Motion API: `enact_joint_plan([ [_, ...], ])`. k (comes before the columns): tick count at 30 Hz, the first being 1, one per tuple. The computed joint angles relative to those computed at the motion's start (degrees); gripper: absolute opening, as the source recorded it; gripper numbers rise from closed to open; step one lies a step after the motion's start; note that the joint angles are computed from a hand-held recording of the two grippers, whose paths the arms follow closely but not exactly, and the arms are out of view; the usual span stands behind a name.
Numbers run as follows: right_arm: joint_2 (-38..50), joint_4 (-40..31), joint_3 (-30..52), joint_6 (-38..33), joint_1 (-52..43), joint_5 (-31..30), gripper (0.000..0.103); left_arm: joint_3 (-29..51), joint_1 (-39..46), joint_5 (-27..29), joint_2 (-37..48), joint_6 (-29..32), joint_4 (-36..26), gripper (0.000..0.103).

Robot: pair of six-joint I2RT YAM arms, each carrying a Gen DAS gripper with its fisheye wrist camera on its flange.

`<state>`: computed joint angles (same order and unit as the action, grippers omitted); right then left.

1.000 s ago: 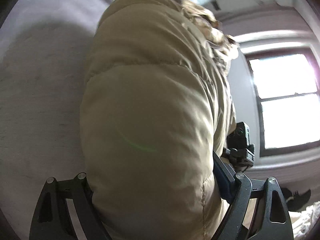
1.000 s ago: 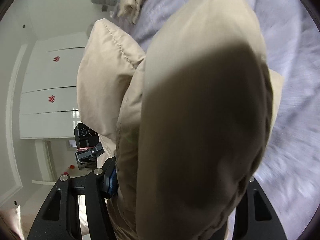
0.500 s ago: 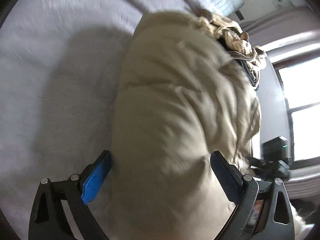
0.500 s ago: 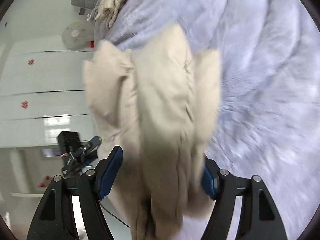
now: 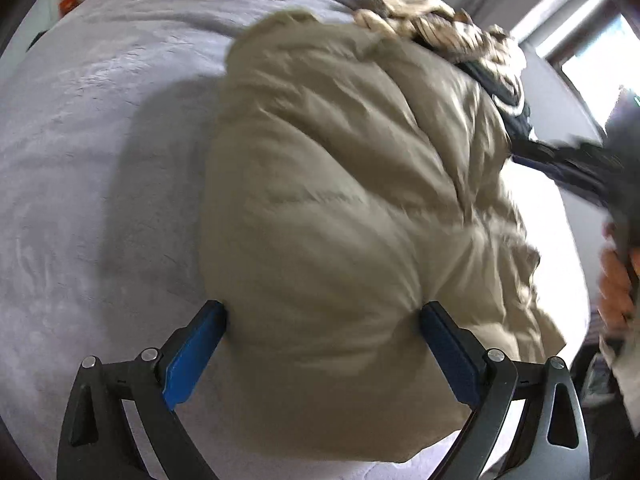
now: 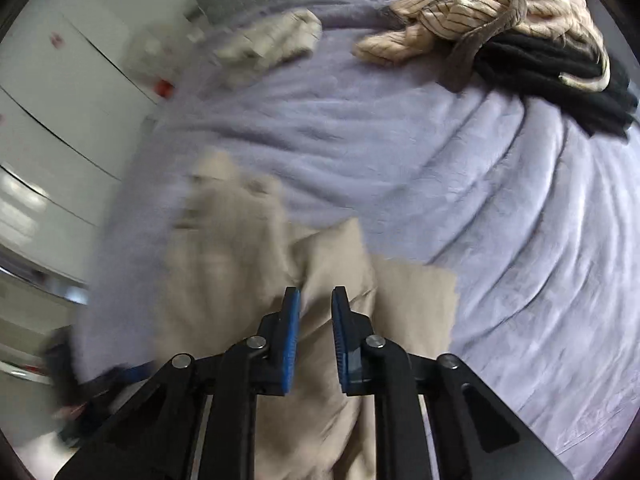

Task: Fold large clothes
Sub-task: 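Lower the jacket bundle onto the bed and press it flat with both tools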

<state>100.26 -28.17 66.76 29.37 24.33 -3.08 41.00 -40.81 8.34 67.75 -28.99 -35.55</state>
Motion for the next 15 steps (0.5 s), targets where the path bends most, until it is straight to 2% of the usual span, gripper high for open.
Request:
enact_joint_plan([
  [2,-2.4,-2.5,-4.5,1.5,-1.7,-1.7,0.016,-0.6,-3.7,-3.9,0.1,-1.3,0.8,0.100],
  [6,-1.7,11.3,-15.7,4.2,-5.8,-7.0,0.012,0.0,-9.7,-8.9,2.6,-4.1,2.0,0.102],
  [7,-1.8,12.8,-17.0,3.8,-6.2,-7.3,0.012,0.1,-11.2,-10.3,3.3,-4.5,2.3,0.102],
  [9,-1.5,13.9,-17.9,2.6,-6.4,-6.9,0.012,0.2,-12.4,-11.3,4.0,-5.4,2.5,0.102],
  [15,-0.7,11.5,-14.9,3.8,-5.1,-5.3,0.013,3.1,-13.0,-11.5,7.5,-7.0,1.7,0.102],
])
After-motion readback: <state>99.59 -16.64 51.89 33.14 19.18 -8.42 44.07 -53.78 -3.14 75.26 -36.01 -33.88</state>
